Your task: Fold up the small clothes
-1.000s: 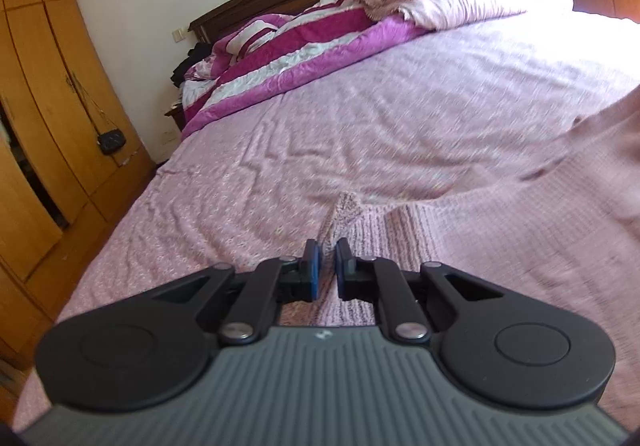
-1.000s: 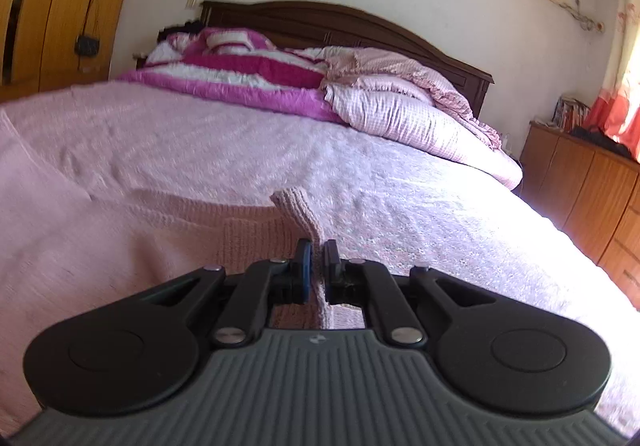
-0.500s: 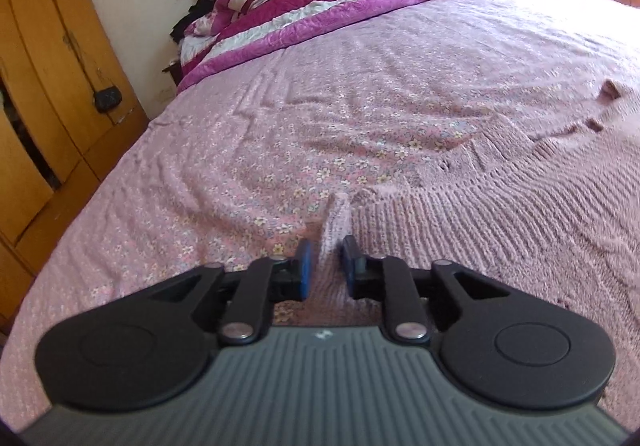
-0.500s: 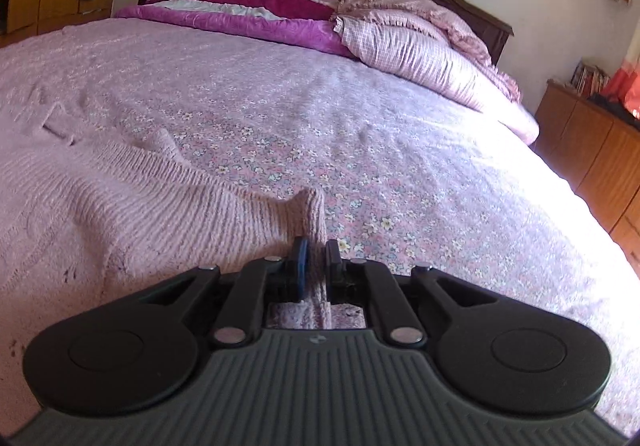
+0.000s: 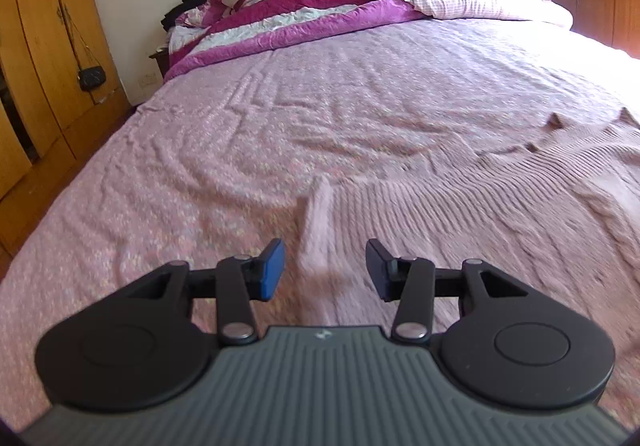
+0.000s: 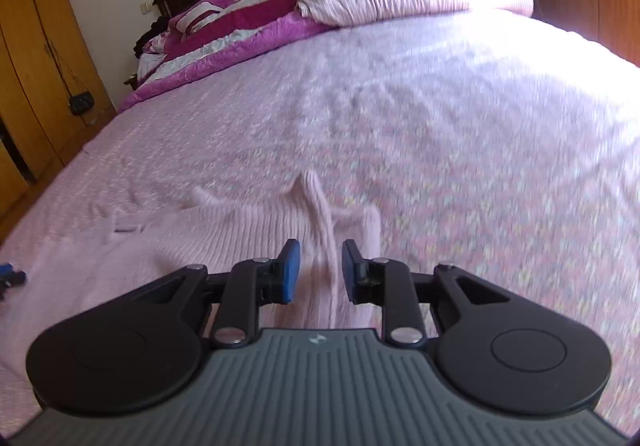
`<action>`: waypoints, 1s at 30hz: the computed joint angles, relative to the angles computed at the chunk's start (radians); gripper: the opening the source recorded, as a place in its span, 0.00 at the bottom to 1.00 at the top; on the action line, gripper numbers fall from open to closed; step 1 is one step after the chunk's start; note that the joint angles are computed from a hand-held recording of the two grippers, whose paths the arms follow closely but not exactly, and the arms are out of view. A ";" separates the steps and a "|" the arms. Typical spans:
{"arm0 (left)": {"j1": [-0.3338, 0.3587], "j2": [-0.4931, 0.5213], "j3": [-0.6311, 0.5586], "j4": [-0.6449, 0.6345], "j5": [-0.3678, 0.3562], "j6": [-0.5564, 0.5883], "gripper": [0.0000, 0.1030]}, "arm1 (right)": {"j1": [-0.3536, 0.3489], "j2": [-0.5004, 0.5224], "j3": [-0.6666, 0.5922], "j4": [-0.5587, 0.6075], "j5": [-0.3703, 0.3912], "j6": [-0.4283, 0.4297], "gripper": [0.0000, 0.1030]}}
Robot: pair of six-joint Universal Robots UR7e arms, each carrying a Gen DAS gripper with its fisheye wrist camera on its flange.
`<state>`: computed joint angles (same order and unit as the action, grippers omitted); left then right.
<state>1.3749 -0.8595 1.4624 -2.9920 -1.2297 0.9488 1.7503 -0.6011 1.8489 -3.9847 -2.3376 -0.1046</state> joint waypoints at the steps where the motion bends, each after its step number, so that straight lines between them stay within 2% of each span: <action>1: -0.001 -0.009 0.012 0.005 0.002 -0.003 0.46 | -0.004 -0.011 0.023 0.012 0.015 0.049 0.28; 4: -0.003 -0.026 0.046 0.004 0.009 0.009 0.46 | -0.031 -0.046 0.089 0.054 0.101 0.196 0.28; 6: -0.004 -0.029 0.064 -0.014 0.012 0.029 0.46 | -0.045 -0.054 0.111 0.057 0.153 0.233 0.26; 7: -0.004 -0.026 0.069 -0.026 0.016 0.037 0.46 | -0.042 -0.049 0.108 0.054 0.150 0.226 0.20; 8: -0.005 -0.023 0.071 -0.034 0.023 0.040 0.46 | -0.034 -0.040 0.097 0.048 0.133 0.201 0.10; 9: -0.004 -0.020 0.069 -0.035 0.028 0.036 0.46 | -0.022 -0.028 0.083 0.029 0.104 0.163 0.09; 12: -0.002 -0.012 0.058 -0.025 0.041 0.011 0.45 | 0.012 0.020 0.012 -0.023 -0.046 0.023 0.07; 13: -0.001 -0.010 0.054 -0.022 0.042 0.005 0.45 | 0.009 0.021 0.004 0.000 -0.063 0.013 0.07; 15: 0.000 -0.010 0.051 -0.015 0.042 0.000 0.46 | -0.013 0.006 0.018 0.062 -0.033 0.049 0.07; 20: 0.002 -0.022 0.034 0.022 -0.006 -0.029 0.46 | -0.001 0.032 0.000 -0.005 -0.062 0.035 0.08; 24: -0.002 -0.009 0.000 0.035 -0.044 -0.068 0.46 | 0.015 0.062 -0.037 -0.127 -0.049 -0.043 0.27; 27: 0.002 0.015 -0.046 0.084 -0.087 -0.105 0.46 | 0.010 0.063 -0.052 -0.128 0.012 -0.056 0.30; 30: 0.011 0.057 -0.112 0.152 -0.110 -0.128 0.46 | -0.003 0.071 -0.078 -0.069 0.045 -0.040 0.30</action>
<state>1.3863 -0.8021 1.3505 -2.8396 -1.3400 0.8213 1.7476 -0.5298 1.7712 -4.0536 -2.2926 -0.1442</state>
